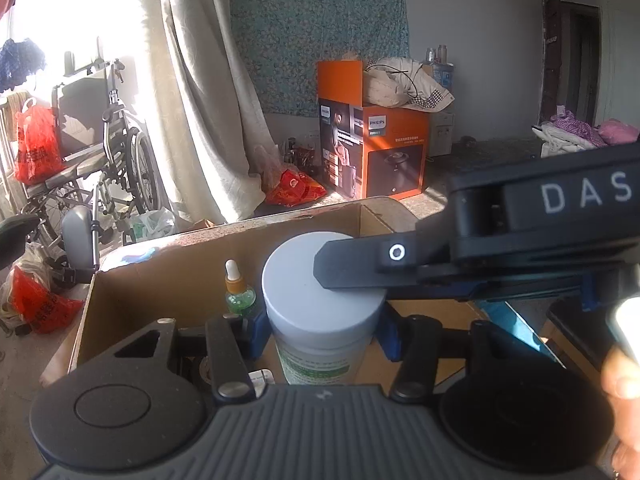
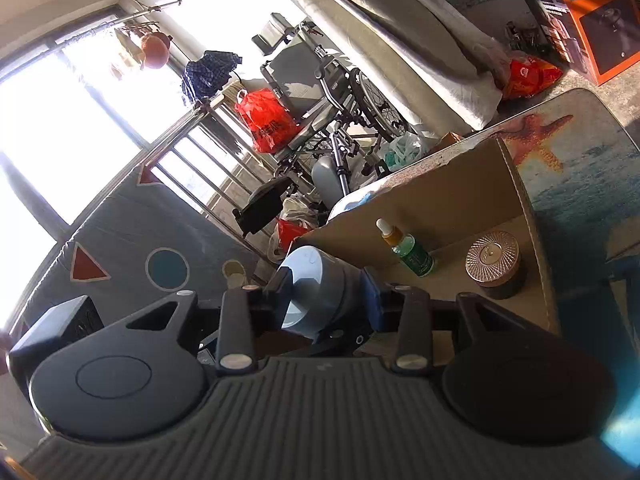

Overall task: Organize rigid objects
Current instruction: 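Lift the supplement bottle over the box wall and lower it inside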

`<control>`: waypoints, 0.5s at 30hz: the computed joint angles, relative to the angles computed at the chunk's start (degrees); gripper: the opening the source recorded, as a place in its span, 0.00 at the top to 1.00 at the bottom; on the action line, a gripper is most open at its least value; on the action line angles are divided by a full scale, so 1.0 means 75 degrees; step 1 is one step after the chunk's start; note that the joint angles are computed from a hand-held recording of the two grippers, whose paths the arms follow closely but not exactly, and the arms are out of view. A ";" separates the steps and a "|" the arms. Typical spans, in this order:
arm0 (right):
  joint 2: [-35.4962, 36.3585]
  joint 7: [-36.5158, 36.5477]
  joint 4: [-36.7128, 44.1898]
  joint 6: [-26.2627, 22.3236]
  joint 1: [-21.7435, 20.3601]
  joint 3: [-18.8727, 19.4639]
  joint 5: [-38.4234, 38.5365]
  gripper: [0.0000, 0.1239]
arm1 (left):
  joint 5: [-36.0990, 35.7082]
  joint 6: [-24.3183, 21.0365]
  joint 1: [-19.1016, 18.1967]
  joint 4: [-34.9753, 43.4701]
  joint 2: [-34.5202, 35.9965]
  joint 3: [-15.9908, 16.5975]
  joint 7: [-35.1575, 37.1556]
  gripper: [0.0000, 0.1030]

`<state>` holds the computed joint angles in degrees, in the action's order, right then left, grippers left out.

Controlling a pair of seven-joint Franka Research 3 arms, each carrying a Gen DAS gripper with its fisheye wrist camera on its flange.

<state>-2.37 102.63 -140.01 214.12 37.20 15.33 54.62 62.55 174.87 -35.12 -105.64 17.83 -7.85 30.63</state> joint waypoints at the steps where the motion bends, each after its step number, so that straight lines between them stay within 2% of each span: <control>1: 0.0075 0.0153 -0.0030 -0.0058 -0.0039 -0.0054 -0.0116 0.70 | -0.0406 -0.0036 0.0183 0.0057 0.0156 -0.0215 0.0418 0.48; 6: 0.0405 0.0334 -0.0013 -0.0298 -0.0185 -0.0202 -0.0331 0.70 | -0.1743 -0.0189 0.0410 0.0315 0.0688 -0.0549 0.1799 0.48; 11: 0.0669 -0.0628 0.0326 -0.0559 -0.0122 -0.0247 0.0486 0.69 | -0.2892 -0.0398 0.0525 0.0428 0.0923 -0.0800 0.2890 0.47; 15: 0.0953 -0.1791 0.0828 -0.0763 0.0007 -0.0308 0.1565 0.69 | -0.3797 -0.0533 0.0698 0.0405 0.1011 -0.1074 0.3675 0.47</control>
